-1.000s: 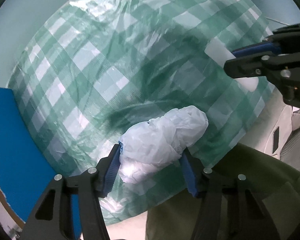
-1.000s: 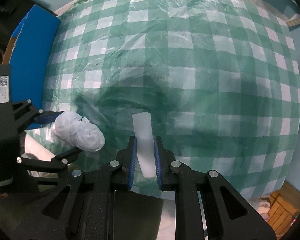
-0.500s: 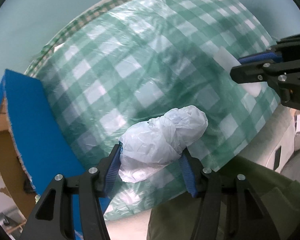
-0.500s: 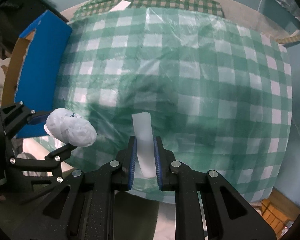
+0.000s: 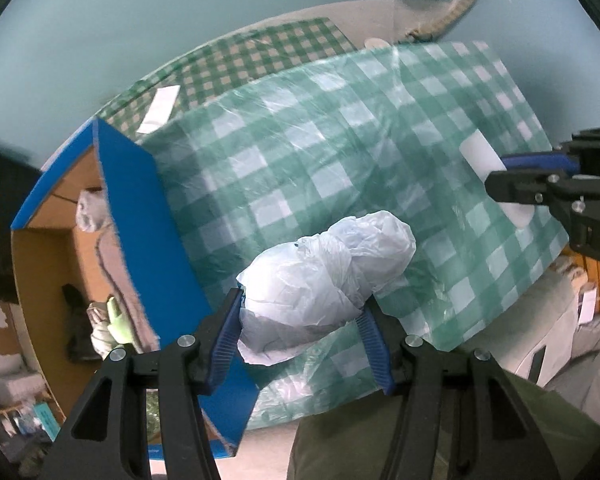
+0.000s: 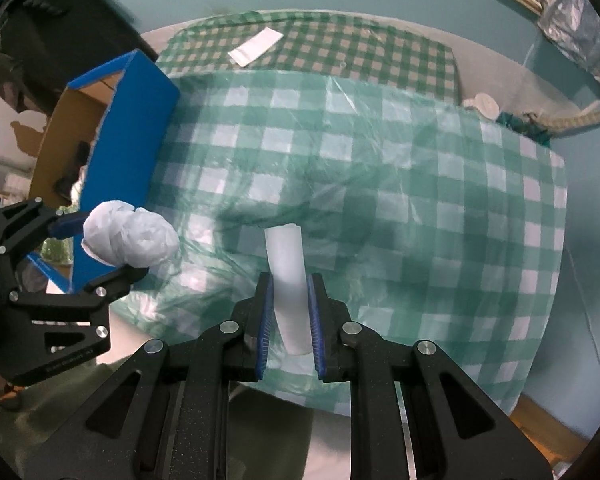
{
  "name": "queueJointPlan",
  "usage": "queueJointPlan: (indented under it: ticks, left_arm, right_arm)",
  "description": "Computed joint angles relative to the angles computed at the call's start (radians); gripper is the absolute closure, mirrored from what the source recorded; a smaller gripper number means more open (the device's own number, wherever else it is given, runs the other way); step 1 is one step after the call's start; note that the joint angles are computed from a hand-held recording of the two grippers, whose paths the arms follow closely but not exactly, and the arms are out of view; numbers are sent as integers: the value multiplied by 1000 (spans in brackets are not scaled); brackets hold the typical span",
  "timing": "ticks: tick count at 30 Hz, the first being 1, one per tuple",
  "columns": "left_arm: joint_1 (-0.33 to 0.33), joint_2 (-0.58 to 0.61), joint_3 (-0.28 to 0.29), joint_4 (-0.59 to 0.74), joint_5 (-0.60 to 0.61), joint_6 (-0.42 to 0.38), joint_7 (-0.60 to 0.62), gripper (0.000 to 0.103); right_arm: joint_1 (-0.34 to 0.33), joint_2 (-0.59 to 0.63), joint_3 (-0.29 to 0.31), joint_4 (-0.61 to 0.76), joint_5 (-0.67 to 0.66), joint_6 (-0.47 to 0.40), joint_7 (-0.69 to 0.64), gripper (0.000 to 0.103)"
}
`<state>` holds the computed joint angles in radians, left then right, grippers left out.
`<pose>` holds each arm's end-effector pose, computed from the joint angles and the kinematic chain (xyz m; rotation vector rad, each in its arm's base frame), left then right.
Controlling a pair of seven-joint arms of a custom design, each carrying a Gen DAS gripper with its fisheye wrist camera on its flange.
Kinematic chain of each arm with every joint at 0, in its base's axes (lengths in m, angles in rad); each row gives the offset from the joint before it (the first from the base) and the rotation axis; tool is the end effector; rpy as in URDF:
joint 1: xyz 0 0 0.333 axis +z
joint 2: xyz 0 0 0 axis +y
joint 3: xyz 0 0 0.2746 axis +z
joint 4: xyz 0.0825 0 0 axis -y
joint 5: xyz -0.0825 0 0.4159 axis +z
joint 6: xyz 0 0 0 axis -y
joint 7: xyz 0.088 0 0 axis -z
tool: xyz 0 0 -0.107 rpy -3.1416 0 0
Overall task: Organize soft objects
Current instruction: 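Carry the plastic bag and foam strip over the cardboard box with both grippers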
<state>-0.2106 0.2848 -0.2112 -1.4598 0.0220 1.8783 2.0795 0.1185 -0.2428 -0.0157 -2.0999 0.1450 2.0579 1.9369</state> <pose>0.6278 -0.2634 0.4921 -0.9727 2.8989 -0.1864 0.5404 0.0631 0.4943 -1.6989 2.3484 0.0189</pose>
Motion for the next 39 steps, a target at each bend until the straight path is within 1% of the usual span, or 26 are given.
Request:
queueJointPlan:
  ticks: [10,20,28,39]
  left_arm:
    - [32,37,21,105,-19,-23,-49,46]
    - [71,66,42,184,-18,-42,-107,46]
    - [103,87,60,227,-7,-47,-156,46]
    - [154,137,85,294,12,-67,-204,46]
  right_arm:
    - [14,80,11,129,-13,-23,-24,87]
    - [37,207,25,302,5,-37,-78,87]
    - [58,348,42,482,27,-59,-127,87]
    - [90,577,69,783,36,-124,-183,87]
